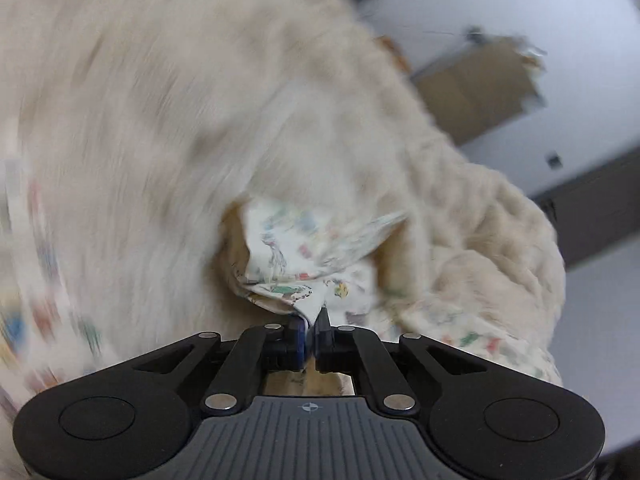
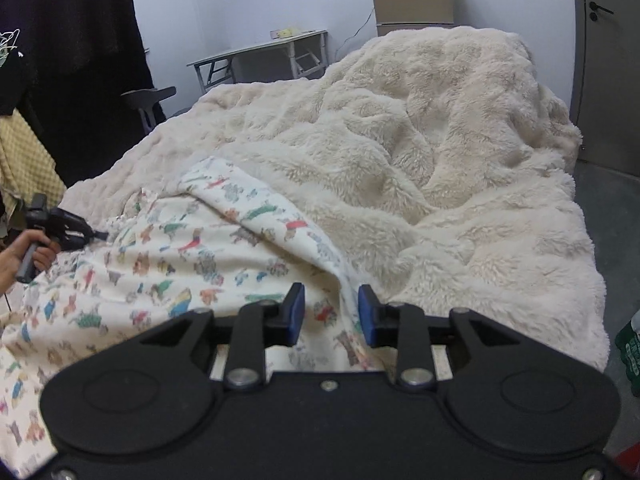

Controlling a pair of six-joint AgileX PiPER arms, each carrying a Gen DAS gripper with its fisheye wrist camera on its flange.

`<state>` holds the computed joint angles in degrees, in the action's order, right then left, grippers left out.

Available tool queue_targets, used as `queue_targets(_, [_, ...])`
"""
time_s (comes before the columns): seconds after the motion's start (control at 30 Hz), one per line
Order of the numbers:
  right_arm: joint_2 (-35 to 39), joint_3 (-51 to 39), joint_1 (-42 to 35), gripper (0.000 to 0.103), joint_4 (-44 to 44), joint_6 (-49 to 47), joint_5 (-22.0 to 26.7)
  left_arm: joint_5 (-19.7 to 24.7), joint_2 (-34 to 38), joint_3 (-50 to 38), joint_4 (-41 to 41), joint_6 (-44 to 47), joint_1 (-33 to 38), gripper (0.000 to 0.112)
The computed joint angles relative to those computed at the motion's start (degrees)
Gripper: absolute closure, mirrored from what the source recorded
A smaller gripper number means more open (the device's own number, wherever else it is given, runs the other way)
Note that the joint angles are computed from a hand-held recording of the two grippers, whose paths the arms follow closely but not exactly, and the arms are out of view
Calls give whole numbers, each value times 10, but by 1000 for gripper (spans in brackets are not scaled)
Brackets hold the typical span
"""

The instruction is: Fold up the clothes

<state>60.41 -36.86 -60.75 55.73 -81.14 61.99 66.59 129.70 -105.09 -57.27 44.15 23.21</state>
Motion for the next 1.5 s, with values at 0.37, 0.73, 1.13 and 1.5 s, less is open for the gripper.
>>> queue_targets(0.37, [11,10,48,72,12,-8,-40,11,89,-268,261,-138,2,51])
queue_targets(0.73, [34,6,130,52,53,-141,-102,-123,-13,-31,207,219,-107,51])
queue_targets(1.13, [21,32,163,52,67,-151,-135,-292,-55,120,211,371,-229,63])
queue_targets(1.5, [-30,110,212,103,185,-184,-237,-411,-155,278,-113,605,-203,110])
